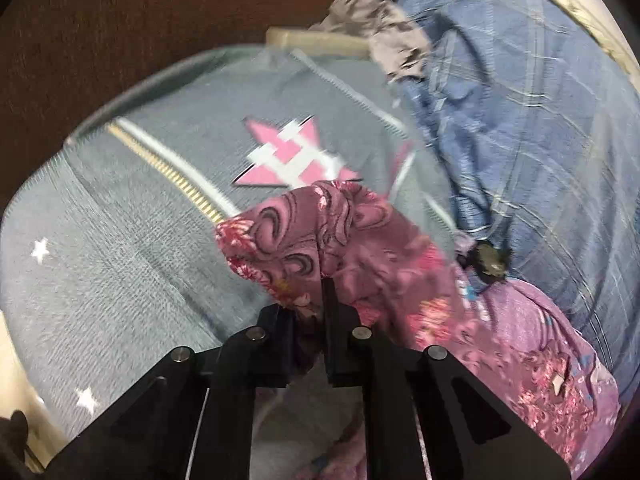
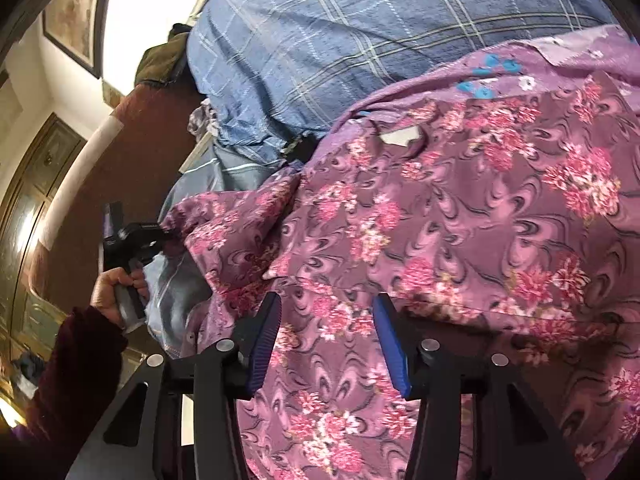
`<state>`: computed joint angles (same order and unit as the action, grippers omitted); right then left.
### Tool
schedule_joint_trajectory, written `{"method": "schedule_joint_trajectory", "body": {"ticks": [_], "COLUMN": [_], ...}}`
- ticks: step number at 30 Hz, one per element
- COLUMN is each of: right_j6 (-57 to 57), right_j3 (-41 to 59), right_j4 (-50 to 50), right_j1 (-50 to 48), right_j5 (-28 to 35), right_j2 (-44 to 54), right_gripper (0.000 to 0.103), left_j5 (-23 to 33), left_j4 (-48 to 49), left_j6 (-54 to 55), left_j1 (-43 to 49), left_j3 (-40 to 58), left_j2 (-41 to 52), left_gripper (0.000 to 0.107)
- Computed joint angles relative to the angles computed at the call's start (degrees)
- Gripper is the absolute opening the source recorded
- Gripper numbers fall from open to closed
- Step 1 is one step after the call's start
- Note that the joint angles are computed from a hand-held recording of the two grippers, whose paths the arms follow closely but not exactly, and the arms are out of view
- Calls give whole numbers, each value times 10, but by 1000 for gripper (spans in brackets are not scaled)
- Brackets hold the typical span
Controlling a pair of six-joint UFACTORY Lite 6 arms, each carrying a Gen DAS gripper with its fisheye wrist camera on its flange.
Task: Fold small clothes
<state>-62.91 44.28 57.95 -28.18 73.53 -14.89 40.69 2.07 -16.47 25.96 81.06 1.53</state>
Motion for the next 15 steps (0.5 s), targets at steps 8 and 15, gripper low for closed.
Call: {"method": "schedule_joint_trajectory", "body": {"ticks": [8,15], "right_j6": [6,0], "right_j3": [31,93], "right_j4": [15,30], "right_j1": [-60,-142], "right_j5": [24,53], "right_j2": [17,73], "right_gripper": [45,45], "left_j5": [127,278], "left_j4": [8,113], "left_j6": [0,-101], "left_j1": [-134,-413], "left_j3": [100,366], "left_j2": [-57,68], "left_gripper": [8,8]}}
